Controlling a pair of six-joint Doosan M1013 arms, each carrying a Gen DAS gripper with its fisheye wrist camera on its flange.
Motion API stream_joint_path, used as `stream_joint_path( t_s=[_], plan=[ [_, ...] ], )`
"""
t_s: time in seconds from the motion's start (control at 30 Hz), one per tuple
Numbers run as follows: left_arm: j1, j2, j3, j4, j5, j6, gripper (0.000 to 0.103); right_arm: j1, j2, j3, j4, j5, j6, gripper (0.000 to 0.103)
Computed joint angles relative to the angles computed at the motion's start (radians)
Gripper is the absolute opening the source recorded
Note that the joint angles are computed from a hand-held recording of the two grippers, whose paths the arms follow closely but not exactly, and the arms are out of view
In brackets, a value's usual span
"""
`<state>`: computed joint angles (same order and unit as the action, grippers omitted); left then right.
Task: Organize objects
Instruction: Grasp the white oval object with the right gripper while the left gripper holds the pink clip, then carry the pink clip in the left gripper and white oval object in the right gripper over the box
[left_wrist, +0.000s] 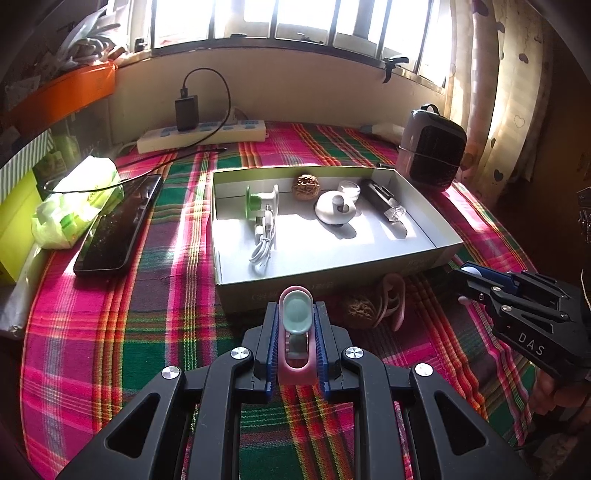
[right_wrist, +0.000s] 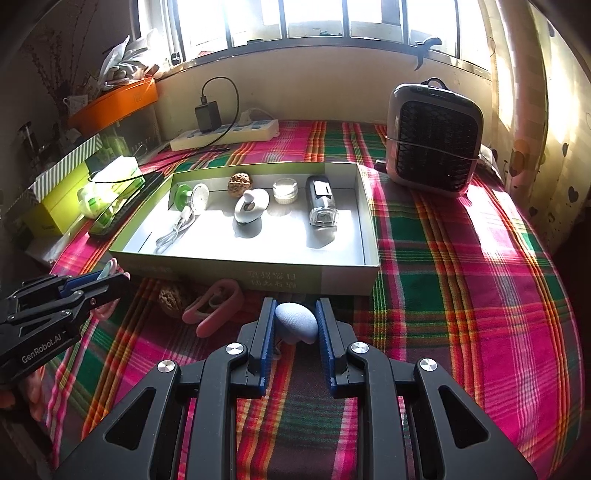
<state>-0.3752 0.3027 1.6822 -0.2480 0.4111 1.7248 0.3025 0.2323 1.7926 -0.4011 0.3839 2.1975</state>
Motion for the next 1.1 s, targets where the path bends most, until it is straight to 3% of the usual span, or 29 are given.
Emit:
stream_joint_path(
  t_s=[0.57,1.1],
  plan=[
    [0.005,0.017,-0.053,-0.044,0.007,0.05,0.016,-0.004,0.005,-0.044,-0.016,-0.02,-0.031,0.023],
    [0.005,0.099,-0.169,-0.063,0.072,0.084,0.016,-0.036,0.072,-0.128,0.066,0.016,-0.145,0.023]
  ],
)
